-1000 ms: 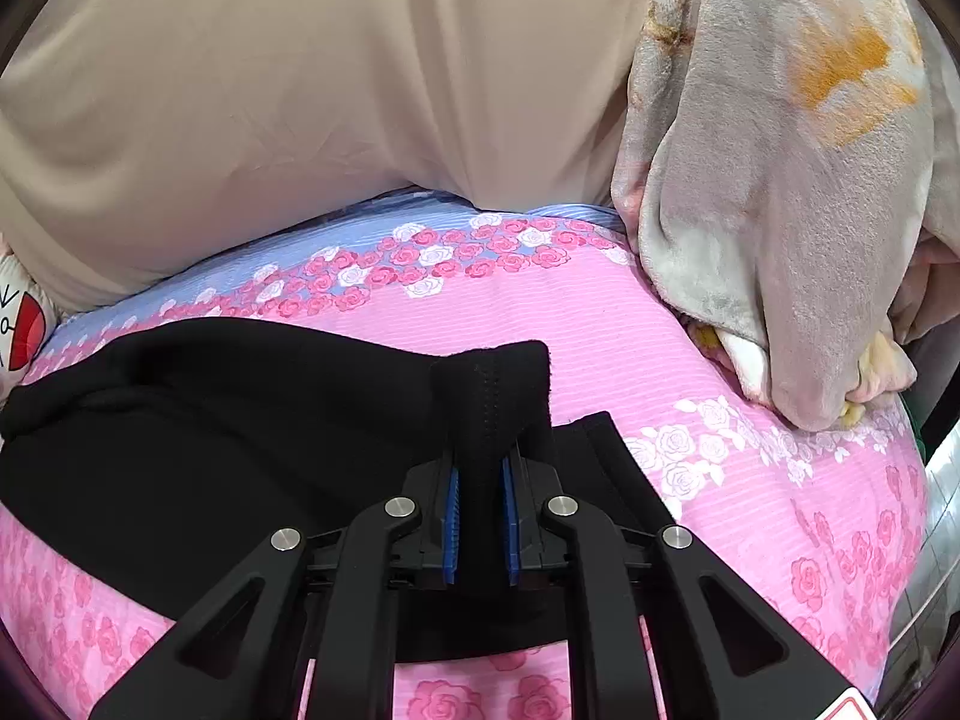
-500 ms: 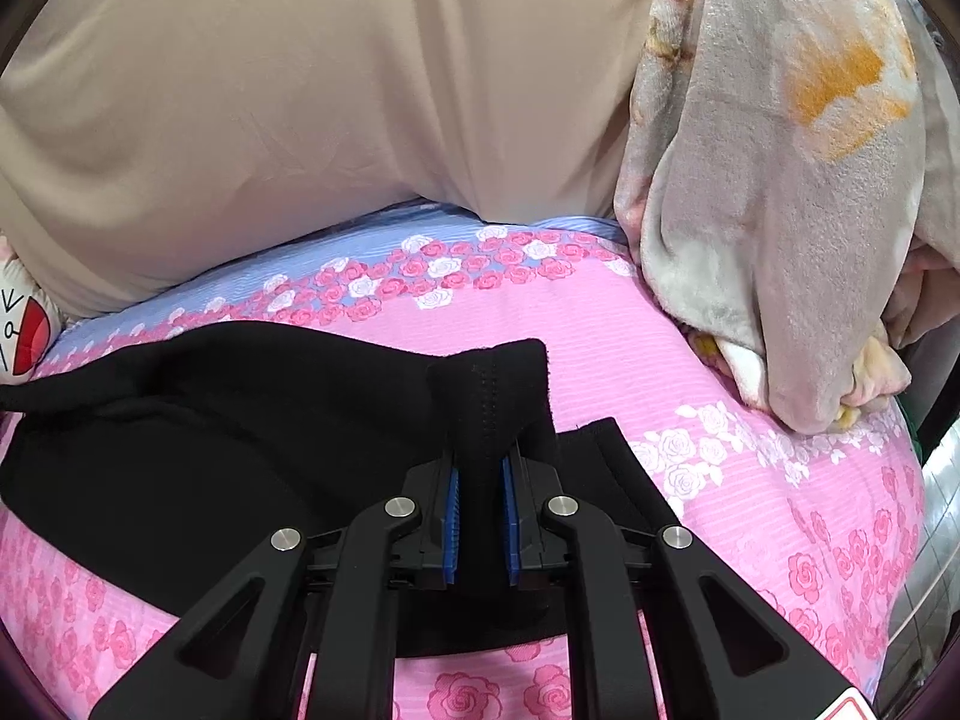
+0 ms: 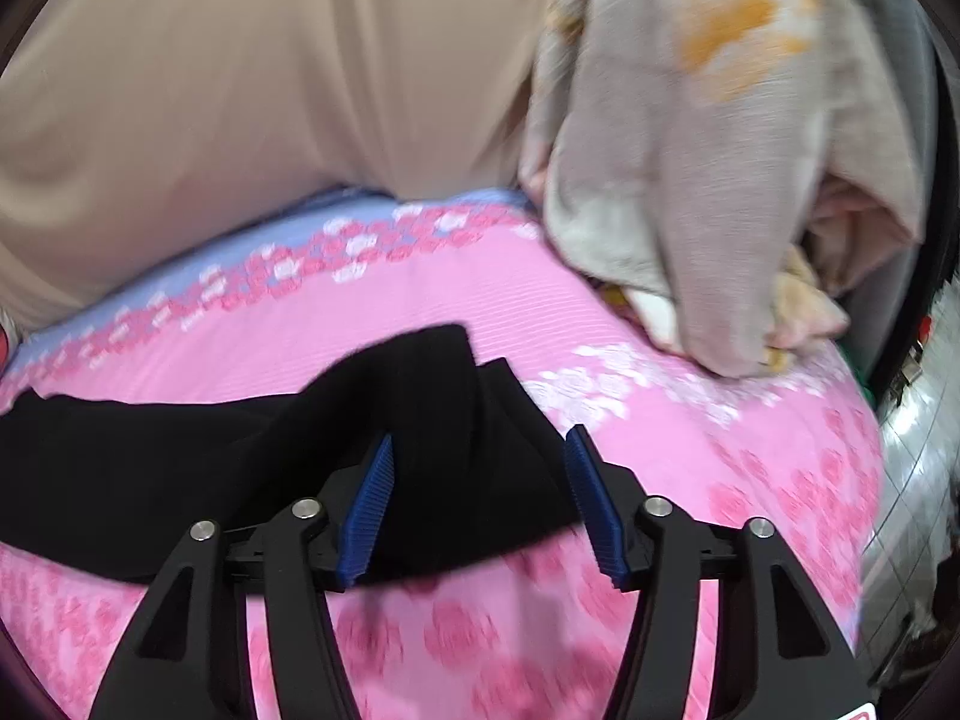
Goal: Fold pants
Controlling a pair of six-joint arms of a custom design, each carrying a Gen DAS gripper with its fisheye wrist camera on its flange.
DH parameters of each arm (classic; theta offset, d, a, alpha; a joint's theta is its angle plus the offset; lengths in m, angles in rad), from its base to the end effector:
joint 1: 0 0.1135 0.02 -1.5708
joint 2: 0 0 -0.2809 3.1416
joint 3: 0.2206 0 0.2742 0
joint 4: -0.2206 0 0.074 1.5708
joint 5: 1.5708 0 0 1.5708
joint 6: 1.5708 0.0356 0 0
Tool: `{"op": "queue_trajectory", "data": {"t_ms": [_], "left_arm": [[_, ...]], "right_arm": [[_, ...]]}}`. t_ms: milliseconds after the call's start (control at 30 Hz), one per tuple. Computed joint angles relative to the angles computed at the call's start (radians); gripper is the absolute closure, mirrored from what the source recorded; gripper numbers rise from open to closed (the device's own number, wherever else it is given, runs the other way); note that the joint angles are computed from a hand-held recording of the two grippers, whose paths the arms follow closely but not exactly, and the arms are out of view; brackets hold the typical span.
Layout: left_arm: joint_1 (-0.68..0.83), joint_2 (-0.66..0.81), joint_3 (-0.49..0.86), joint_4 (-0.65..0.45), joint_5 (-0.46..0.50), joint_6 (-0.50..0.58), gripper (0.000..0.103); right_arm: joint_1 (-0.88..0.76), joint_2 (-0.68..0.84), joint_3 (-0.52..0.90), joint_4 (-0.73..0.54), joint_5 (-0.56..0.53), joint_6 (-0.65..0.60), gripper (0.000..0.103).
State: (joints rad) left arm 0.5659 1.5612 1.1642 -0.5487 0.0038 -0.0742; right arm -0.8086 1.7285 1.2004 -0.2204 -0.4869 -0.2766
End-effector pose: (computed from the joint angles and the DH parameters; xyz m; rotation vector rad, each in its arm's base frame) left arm 0.2967 0.1883 0.2574 -0.7937 2.3997 0.1941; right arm 0.2901 -0.2798 0.2361 0.3490 2.1886 -0.0274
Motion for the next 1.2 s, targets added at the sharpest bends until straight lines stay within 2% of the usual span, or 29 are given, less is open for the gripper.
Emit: {"op": "queue_trajectory", "data": {"t_ms": [33,67,167,267,367,467,500,533,567,600,633,667,733,800,867,900,967,1000,1033,1067,1133,1200], "left_arm": [[-0.033,-0.051,-0.029,0.021,-0.066,-0.005,0.060],[-0.051,-0.088,-0.052,0.035,-0.100,-0.006,0.055],[-0.117,-0.194,-0.119,0.075,-0.144,-0.033,0.037],[-0.201,-0.195,-0.131,0.089,-0.155,-0.066,0.037],[-0.278,-0.161,-0.136,0.105,-0.188,-0.091,0.036],[-0.322,-0.142,-0.155,0.113,-0.165,-0.127,0.035],[-0.337,-0.136,-0.162,0.117,-0.172,-0.139,0.035],[-0.351,-0.126,-0.161,0.116,-0.179,-0.146,0.033],[-0.361,-0.100,-0.150,0.115,-0.188,-0.152,0.031],[-0.362,-0.088,-0.154,0.123,-0.191,-0.154,0.031],[-0.366,-0.064,-0.145,0.129,-0.201,-0.152,0.031],[-0.369,-0.054,-0.146,0.132,-0.217,-0.150,0.031],[-0.375,-0.023,-0.142,0.144,-0.273,-0.146,0.031],[-0.374,-0.007,-0.150,0.157,-0.311,-0.131,0.031],[-0.366,0.013,-0.161,0.169,-0.318,-0.121,0.030],[-0.356,0.031,-0.158,0.166,-0.309,-0.122,0.030],[-0.339,0.057,-0.154,0.158,-0.280,-0.123,0.030],[-0.332,0.059,-0.159,0.164,-0.270,-0.124,0.029],[-0.328,0.055,-0.165,0.172,-0.270,-0.124,0.027],[-0.327,0.051,-0.170,0.180,-0.276,-0.119,0.025],[-0.320,0.049,-0.170,0.188,-0.276,-0.115,0.024],[-0.313,0.049,-0.167,0.188,-0.261,-0.118,0.024]], "right_arm": [[-0.024,-0.028,-0.023,-0.009,-0.038,0.000,0.045],[-0.049,-0.054,-0.045,-0.019,-0.077,0.008,0.038],[-0.108,-0.090,-0.079,-0.080,-0.239,0.029,0.026],[-0.104,-0.020,-0.021,-0.175,-0.327,0.061,0.026],[-0.078,0.066,0.058,-0.228,-0.402,0.154,0.026],[-0.029,0.110,0.112,-0.265,-0.453,0.209,0.026],[0.002,0.118,0.120,-0.248,-0.432,0.236,0.027],[0.038,0.127,0.136,-0.245,-0.368,0.250,0.044],[0.073,0.143,0.162,-0.253,-0.298,0.249,0.098],[0.114,0.173,0.213,-0.283,-0.225,0.243,0.099],[0.126,0.174,0.227,-0.276,-0.217,0.262,0.098],[0.121,0.151,0.214,-0.238,-0.253,0.283,0.098],[0.088,0.025,0.109,-0.070,-0.375,0.311,0.099],[0.052,-0.044,0.033,0.033,-0.388,0.306,0.099],[0.042,0.034,0.073,-0.041,-0.306,0.243,0.099],[0.048,0.124,0.131,-0.132,-0.210,0.202,0.099],[0.044,0.245,0.199,-0.243,-0.133,0.197,0.099],[0.021,0.247,0.188,-0.235,-0.187,0.222,0.097],[0.012,0.221,0.167,-0.218,-0.178,0.248,0.093],[0.012,0.189,0.137,-0.183,-0.142,0.271,0.083],[0.028,0.066,0.028,-0.072,-0.013,0.298,0.082],[0.050,-0.030,-0.041,-0.024,0.003,0.301,0.080]]}}
